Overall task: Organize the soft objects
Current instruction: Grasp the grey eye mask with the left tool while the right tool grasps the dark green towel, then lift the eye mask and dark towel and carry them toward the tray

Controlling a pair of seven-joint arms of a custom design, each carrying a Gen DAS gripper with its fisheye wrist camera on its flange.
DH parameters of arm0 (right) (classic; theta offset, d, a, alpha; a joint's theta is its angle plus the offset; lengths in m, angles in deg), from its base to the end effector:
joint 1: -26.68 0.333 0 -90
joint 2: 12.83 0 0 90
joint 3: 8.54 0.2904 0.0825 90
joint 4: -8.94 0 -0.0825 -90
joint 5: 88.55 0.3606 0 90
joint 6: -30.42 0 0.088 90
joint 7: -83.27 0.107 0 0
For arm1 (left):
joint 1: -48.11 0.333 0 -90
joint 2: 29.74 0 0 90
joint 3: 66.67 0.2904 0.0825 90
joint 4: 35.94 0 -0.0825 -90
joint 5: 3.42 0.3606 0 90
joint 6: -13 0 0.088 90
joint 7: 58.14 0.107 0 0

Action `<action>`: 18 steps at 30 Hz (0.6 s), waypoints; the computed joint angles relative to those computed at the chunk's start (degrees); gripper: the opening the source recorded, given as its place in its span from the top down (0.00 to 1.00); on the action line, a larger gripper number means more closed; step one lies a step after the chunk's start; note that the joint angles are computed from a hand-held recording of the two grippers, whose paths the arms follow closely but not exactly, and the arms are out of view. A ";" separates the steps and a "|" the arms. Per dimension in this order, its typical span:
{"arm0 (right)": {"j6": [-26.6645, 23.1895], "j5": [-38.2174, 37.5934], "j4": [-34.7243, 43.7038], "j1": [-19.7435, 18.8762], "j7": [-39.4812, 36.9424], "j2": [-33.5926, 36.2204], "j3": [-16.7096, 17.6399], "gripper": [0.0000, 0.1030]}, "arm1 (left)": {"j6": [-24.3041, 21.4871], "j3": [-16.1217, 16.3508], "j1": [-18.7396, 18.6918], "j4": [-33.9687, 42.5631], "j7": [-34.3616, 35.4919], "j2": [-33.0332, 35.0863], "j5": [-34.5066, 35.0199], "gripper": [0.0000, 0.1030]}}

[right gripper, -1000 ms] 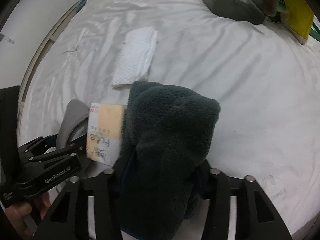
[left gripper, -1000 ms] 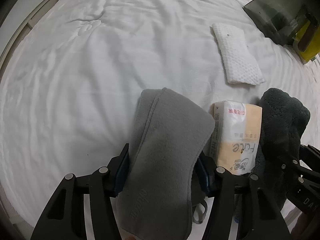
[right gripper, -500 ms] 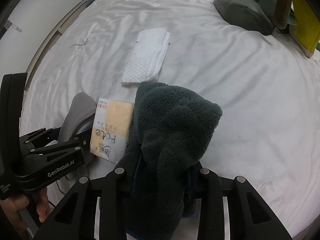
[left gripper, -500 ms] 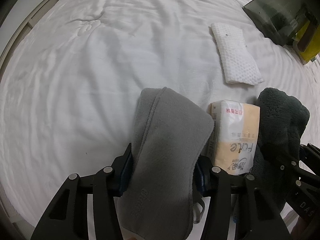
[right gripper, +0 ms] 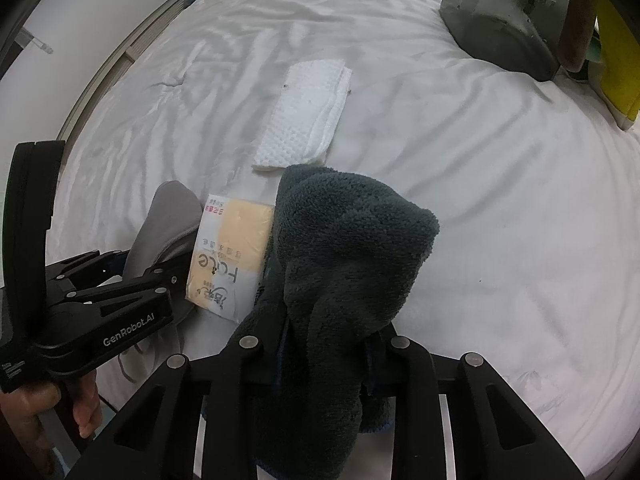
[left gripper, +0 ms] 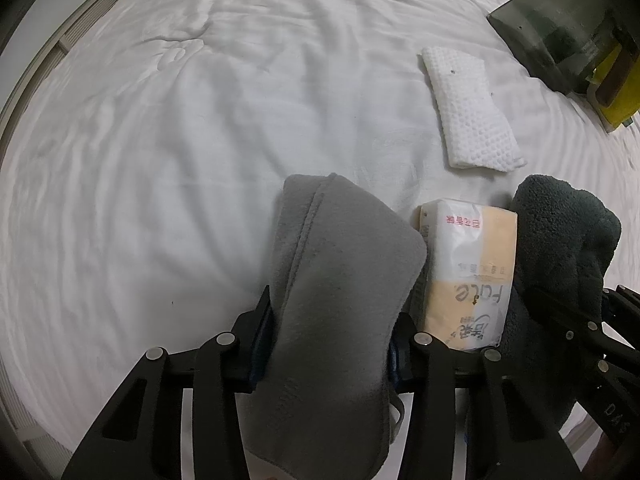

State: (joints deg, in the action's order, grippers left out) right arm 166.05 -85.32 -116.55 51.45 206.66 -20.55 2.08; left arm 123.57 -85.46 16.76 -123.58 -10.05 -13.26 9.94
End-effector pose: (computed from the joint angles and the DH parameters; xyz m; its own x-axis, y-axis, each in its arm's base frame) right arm 0.4199 0.3019 0.4608 0.0261 -0.9817 -0.1885 -0.9705 0.0203 -0.2404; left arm 0.4325 -0.4577 0.4925 -0.1904 -0.9815 -0.0174 -0.9645 0.1904 -0.1828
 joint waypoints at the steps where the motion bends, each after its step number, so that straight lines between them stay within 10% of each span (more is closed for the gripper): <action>1: 0.00 0.30 -0.07 0.02 -0.54 -0.14 -0.13 0.75 | -0.02 0.03 0.14 -0.01 0.23 -0.06 -0.15 0.63; 18: -0.25 3.12 -1.53 -1.11 -7.41 -3.78 -0.79 0.77 | -5.66 0.26 -1.37 4.73 -3.45 0.53 1.15 0.73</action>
State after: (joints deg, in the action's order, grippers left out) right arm 165.80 -82.20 -118.08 50.33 199.25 -24.33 1.30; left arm 117.91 -85.21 15.39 -118.85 -13.50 -12.73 11.10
